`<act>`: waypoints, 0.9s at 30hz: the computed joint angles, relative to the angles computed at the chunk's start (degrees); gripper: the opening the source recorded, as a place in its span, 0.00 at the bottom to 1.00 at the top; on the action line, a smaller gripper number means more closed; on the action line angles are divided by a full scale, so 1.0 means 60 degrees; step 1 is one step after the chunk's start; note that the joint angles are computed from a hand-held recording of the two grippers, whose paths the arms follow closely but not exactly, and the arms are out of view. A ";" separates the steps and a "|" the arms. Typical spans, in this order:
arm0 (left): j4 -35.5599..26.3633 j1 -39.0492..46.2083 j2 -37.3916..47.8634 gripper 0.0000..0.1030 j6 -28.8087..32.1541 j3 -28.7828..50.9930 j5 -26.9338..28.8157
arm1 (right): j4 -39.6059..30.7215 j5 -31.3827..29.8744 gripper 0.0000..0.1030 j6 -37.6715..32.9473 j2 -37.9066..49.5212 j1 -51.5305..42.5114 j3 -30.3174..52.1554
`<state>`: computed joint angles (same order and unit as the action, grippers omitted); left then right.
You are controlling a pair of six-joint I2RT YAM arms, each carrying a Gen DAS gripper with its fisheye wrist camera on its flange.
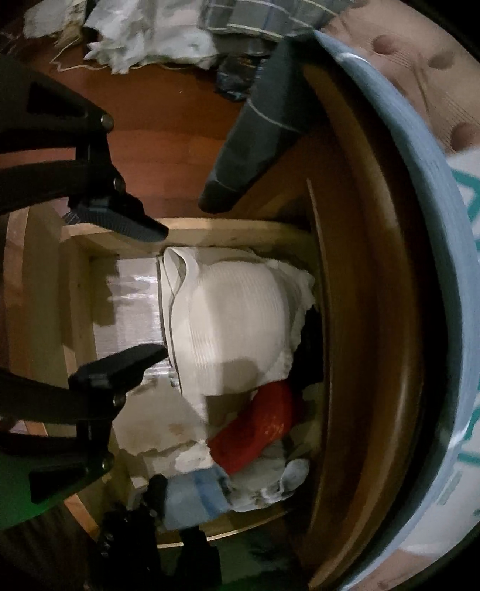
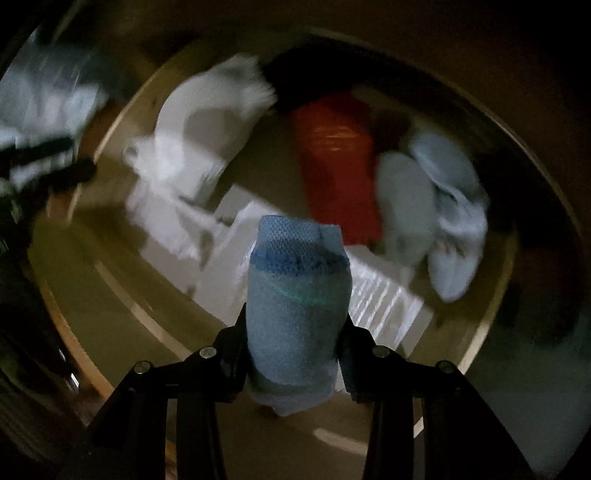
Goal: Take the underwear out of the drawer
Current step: 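Close the right tool on the light blue sock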
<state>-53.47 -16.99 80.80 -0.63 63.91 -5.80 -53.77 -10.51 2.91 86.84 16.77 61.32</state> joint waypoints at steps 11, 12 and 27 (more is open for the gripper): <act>0.0275 -0.1420 0.0238 0.60 0.0700 -0.0299 -0.1434 | 0.0545 -0.0228 0.37 0.2508 -0.1431 -0.0535 -0.0560; 0.0349 -0.1691 0.0332 0.61 0.0795 -0.0301 -0.1763 | 0.0650 -0.0209 0.37 0.2690 -0.1503 -0.0413 -0.0668; 0.0466 -0.1901 0.2735 0.64 0.1733 0.0994 -0.1919 | 0.1005 -0.0351 0.37 0.2834 -0.1940 -0.1108 -0.1161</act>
<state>-50.67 -28.40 97.21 9.77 69.87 -17.31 -47.74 -12.62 19.91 75.20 10.13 54.35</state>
